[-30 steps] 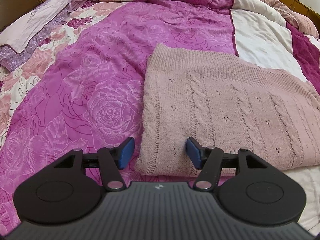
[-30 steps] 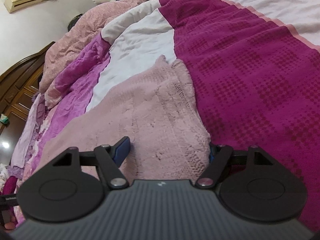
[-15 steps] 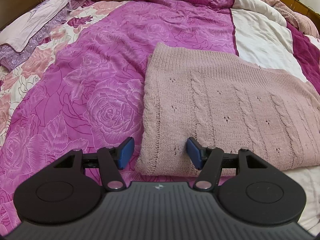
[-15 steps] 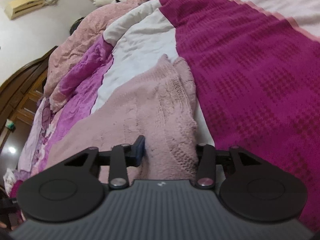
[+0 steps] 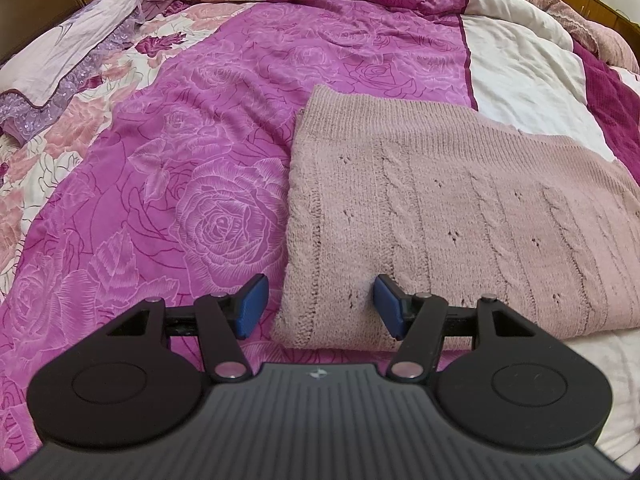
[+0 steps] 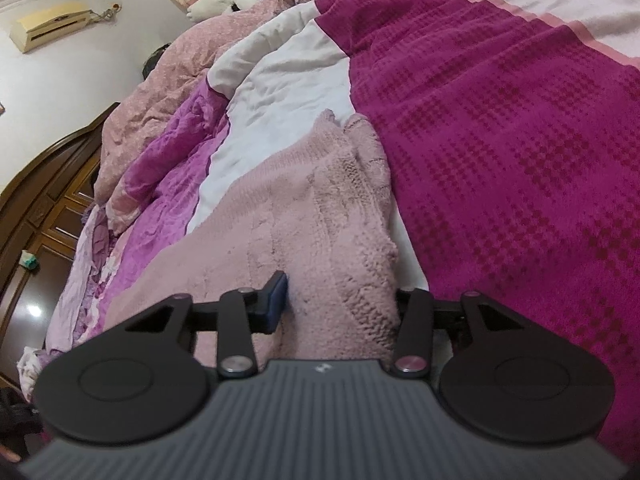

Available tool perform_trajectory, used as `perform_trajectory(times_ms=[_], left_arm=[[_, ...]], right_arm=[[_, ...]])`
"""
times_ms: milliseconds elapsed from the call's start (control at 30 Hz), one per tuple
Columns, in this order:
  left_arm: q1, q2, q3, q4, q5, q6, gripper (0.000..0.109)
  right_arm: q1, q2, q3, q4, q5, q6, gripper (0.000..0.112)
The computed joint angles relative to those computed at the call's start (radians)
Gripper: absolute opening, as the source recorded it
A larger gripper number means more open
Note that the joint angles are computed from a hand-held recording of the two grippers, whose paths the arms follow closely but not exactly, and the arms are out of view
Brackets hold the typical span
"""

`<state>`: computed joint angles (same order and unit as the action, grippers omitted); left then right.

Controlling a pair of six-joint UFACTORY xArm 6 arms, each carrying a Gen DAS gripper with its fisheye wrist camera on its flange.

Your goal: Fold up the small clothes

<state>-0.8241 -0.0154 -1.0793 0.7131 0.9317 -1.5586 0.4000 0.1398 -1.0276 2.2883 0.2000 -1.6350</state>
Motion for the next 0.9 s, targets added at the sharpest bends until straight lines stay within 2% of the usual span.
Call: perform_trajectory(times_ms=[133,267,400,567,733,900], left_arm=[[0.000,-0.001,0.001,0.000,0.000,0.000,0.066],[-0.001,-0.002,0.002,0.000,0.001,0.000,0.066],[0.000,-0.002,0.001,-0.001,0.001,0.000,0.066],[-0.005,-0.009,0.006,0.002,0.007,-0.002,0.066],[-0.013,-0.029,0.011,0.005,0.024,0.001,0.066],[-0.013,-0.045,0.009,0.003,0.048,0.013,0.066]], right_arm=[[-0.004,-0.012,0.009,0.039,0.010,-0.053,0.033],[-0.006,-0.014,0.010,0.054,0.016,-0.065,0.033],[-0.013,-0.007,0.014,0.011,0.031,0.027,0.038],[-0.003,0.003,0.000,-0.033,0.006,0.072,0.039],[0.004,-0.006,-0.006,-0.010,-0.010,0.045,0.031],[0.001,-0.041,0.002,-0.026,0.012,0.096,0.030]])
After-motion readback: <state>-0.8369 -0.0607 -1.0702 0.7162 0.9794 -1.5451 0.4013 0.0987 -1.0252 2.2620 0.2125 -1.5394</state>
